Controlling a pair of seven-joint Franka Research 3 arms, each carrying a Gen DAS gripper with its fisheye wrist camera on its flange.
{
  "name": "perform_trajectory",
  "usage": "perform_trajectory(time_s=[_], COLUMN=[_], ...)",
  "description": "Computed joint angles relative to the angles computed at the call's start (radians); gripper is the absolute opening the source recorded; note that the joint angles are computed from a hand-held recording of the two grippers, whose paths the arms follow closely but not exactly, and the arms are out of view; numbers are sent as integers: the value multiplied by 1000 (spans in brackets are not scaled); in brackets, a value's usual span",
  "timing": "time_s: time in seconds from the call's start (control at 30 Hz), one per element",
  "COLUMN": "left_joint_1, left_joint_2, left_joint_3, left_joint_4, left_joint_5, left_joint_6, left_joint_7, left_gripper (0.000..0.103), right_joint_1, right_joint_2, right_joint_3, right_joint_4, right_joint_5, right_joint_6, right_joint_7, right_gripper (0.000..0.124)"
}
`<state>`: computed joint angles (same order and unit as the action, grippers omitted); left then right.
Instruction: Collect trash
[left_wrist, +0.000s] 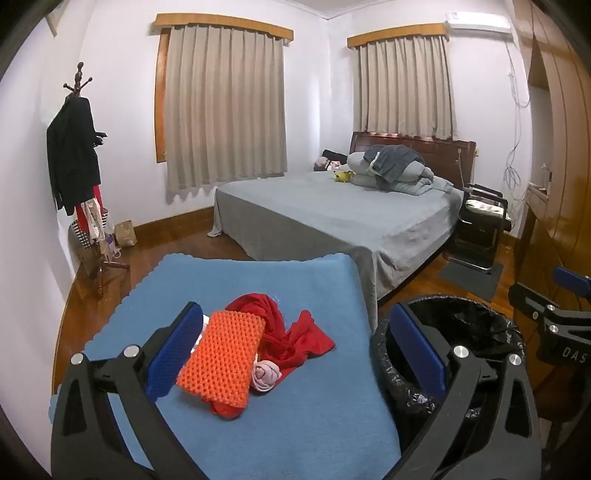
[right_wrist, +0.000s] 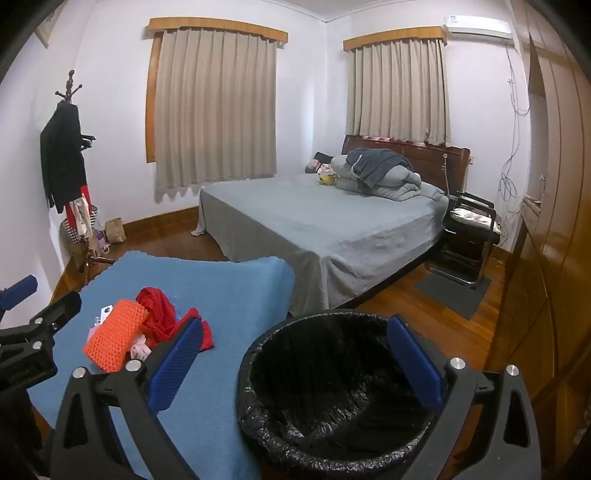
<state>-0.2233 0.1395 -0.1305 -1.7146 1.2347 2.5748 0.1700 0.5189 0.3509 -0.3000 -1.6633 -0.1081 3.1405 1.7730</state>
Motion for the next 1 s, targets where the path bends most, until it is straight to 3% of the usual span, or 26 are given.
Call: perform_trajectory(time_s=[1.0], left_joint_1=[7], left_joint_2=[-6], left_joint_3=[1], left_joint_4=[-8], left_joint_5=[4], left_joint_6=[4], left_joint_7=[-5], left_gripper=[98], right_joint_1=[-7], right_joint_2=[-3], right_joint_3=[9], right_joint_4=[2], right_joint_5=[-17], right_joint_6=[-12], right_joint_7=[13], right_gripper=[97])
